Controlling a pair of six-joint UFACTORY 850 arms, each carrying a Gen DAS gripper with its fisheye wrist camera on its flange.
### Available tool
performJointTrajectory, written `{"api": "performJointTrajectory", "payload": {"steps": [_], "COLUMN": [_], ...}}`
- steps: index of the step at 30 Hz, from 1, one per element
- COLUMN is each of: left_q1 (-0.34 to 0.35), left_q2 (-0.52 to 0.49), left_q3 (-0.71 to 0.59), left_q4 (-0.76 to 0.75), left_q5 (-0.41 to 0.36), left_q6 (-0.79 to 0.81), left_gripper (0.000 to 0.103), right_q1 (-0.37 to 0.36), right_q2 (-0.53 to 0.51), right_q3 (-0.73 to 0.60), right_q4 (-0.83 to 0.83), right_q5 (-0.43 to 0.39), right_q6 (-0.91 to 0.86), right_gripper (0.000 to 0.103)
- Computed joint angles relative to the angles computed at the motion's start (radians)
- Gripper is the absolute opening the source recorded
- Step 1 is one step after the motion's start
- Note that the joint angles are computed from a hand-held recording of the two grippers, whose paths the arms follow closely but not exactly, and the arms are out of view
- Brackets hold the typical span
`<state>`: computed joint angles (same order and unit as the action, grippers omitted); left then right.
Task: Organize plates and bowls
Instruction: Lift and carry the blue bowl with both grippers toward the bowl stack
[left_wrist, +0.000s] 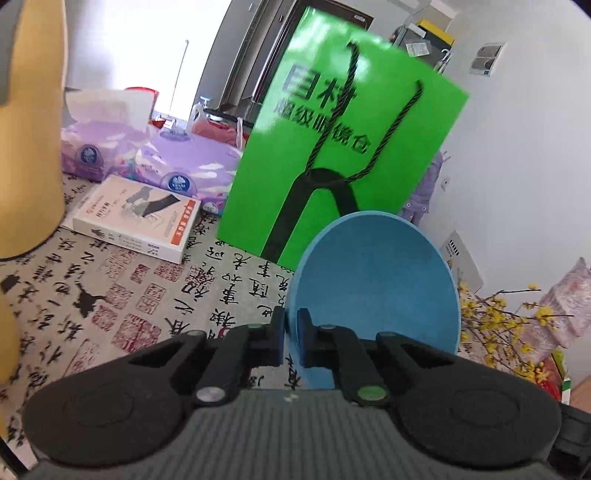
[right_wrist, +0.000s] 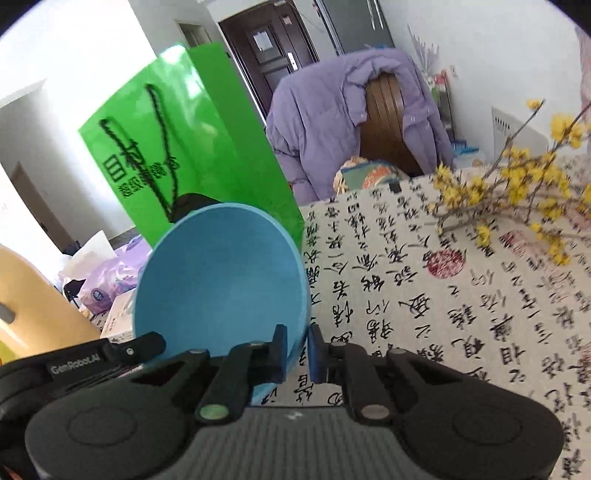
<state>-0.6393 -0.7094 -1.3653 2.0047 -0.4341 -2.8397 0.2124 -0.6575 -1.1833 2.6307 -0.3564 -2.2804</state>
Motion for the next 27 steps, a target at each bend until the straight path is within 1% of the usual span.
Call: {"api": "performJointTrajectory", "payload": {"steps": [3,7,10,12,15,17,19,21,23,27], "left_q1": [-0.036,-0.109,-0.176,-0.229,-0.329,-0.402,-0.475,-0.547,-0.612,-0.767], "left_q2": [0.077,0.187,0.276,0.338,0.405,0.429,0.427,0.426,0.425,0.431], "left_q3": [0.068,0.18,0.284,0.356,0.445,0.488,0.51,0.534,0.551,0.601], "left_q4": [-0.08,-0.175,-0.202,-0.215,-0.264,-0.313,-0.382,-0.436,-0.488,-0.564], "left_q5": [-0.032,-0.12,-0.197,-0.25,-0.362,-0.447,-0.538,-0.611,-0.662,-0.763], "left_q6": [0.076,0.13,0.101,0.065,0.038,0.021,0.015,-0.012,-0.031,-0.081], "left_gripper": [0.007,0.007,0.007,0.007,0.007,0.007,0.007,0.007,0.007,0.007], "right_q1": [0.0,0.006,0.021,0.028,0.048,0.074,0.102,0.153,0.198,0.277], "right_q2": [0.07,0.199,0.314,0.39,0.525,0.613,0.695,0.772,0.843,0.992], "right_q3": [0.075,0.206,0.327,0.405,0.541,0.63,0.733,0.822,0.904,1.059], "right_q4": [-0.008,-0.011,0.038,0.037,0.073,0.136,0.222,0.325,0.401,0.492], "right_q5": [-0.029,-0.069,-0.104,-0.125,-0.158,-0.186,-0.269,-0.308,-0.339,-0.376], "right_q6": [0.012,0.008,-0.047,-0.051,-0.105,-0.186,-0.284,-0.396,-0.455,-0.482], "right_gripper": [0.01,0.009,0.009,0.009,0.009,0.009,0.009,0.009,0.008,0.008]}}
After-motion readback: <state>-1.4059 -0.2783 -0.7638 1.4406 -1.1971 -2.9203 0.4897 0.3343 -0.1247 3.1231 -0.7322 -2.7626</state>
